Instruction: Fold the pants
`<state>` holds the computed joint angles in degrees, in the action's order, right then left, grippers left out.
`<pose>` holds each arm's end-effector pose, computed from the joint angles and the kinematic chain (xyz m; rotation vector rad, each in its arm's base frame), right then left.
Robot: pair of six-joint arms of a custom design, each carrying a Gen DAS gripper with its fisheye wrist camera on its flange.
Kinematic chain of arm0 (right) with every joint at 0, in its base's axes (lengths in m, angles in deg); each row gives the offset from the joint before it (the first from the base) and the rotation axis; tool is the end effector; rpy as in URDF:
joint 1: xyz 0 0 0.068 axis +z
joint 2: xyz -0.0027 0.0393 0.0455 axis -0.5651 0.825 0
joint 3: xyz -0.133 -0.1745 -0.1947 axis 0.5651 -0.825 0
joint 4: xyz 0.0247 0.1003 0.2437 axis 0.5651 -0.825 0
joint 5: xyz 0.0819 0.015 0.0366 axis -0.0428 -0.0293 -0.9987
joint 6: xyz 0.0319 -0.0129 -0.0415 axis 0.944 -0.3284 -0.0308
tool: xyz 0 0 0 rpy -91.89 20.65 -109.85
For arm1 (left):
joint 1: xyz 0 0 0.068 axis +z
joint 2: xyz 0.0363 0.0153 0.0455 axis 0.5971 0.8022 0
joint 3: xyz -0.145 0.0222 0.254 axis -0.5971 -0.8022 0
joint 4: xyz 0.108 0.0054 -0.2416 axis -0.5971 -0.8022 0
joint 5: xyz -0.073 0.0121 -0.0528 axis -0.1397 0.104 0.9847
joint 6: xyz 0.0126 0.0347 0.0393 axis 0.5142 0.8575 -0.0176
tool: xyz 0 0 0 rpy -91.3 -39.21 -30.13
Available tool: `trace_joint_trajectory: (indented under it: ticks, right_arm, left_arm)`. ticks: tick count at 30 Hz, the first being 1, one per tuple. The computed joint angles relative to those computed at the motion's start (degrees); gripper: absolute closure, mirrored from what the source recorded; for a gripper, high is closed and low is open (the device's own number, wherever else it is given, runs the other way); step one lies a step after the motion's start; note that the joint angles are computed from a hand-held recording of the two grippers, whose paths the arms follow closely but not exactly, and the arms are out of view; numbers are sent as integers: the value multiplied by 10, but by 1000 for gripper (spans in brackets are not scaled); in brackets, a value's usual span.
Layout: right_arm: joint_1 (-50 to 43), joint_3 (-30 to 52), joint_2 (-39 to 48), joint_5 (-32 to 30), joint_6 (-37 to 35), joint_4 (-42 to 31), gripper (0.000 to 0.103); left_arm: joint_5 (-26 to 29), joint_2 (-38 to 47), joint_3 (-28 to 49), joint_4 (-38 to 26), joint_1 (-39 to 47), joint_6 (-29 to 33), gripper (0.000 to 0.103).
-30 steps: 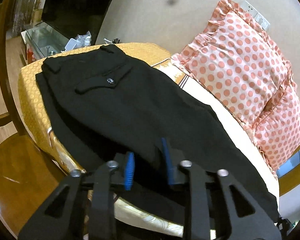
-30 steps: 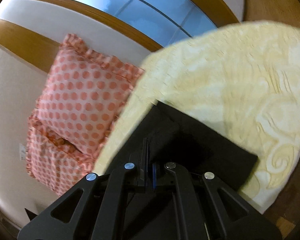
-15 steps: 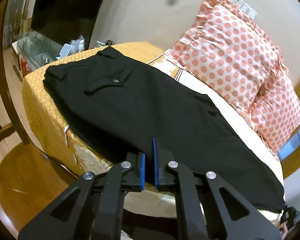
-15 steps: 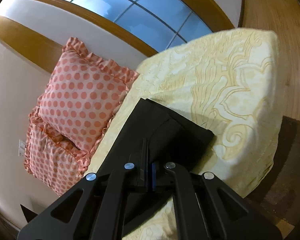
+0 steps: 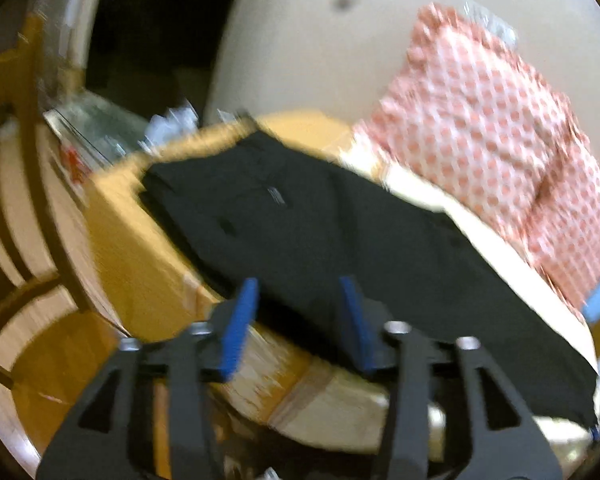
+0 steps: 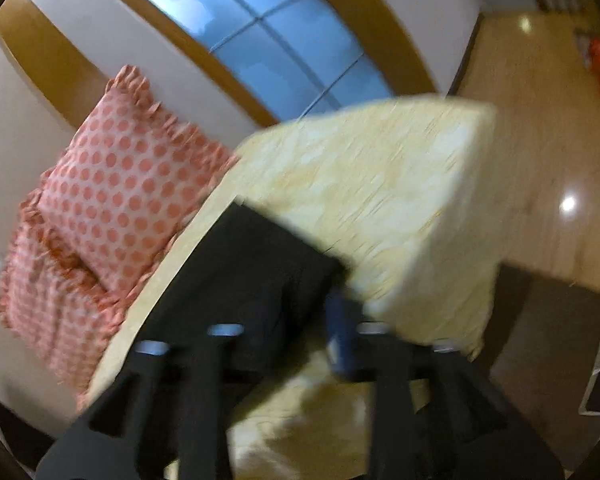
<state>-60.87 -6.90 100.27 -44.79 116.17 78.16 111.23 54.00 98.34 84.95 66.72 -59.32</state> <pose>0.1483 -0.0799 0.1498 1.3721 1.6194 0.0728 0.4044 0.2155 0.1843 -0.3066 2.1786 -0.2333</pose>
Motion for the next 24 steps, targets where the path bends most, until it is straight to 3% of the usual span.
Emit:
trace_joint_trajectory:
  ticks: [2,5,9,10,13,15,18,20,22,24]
  right_arm:
    - [-10,-13,-43,19,-11,-6,22]
    - [-43,-8,-27,-10,-42,15,31]
    - [-65,-2,73,-53,-33,84,42]
    - [-47,-9,74,-27,-30,98,43]
    - [-4,-19,82,-45,-29,124,49]
    - [59,-17,75,-1,-42,109,49]
    - [104,-32,88,-20,-41,156,53]
    - [104,-56,110,-22,-20,223,60]
    - [86,-72,143,-33,8,284,77]
    - [62,-81,184,-47,35,342,88]
  left_arm:
    - [-7,-21,-29,58,3,-18,34]
    - [3,-30,-34,77,-9,-8,26]
    - [33,-10,-5,33,-48,16,25]
    - [34,-5,-2,24,-55,22,24]
    - [25,13,10,2,-78,43,23]
    - [24,28,20,-12,-85,52,21]
    - [26,47,33,-29,-89,53,18]
    - [31,55,35,-27,-89,55,15]
    - [34,53,25,-15,-89,62,13]
    - [41,53,18,-5,-90,77,7]
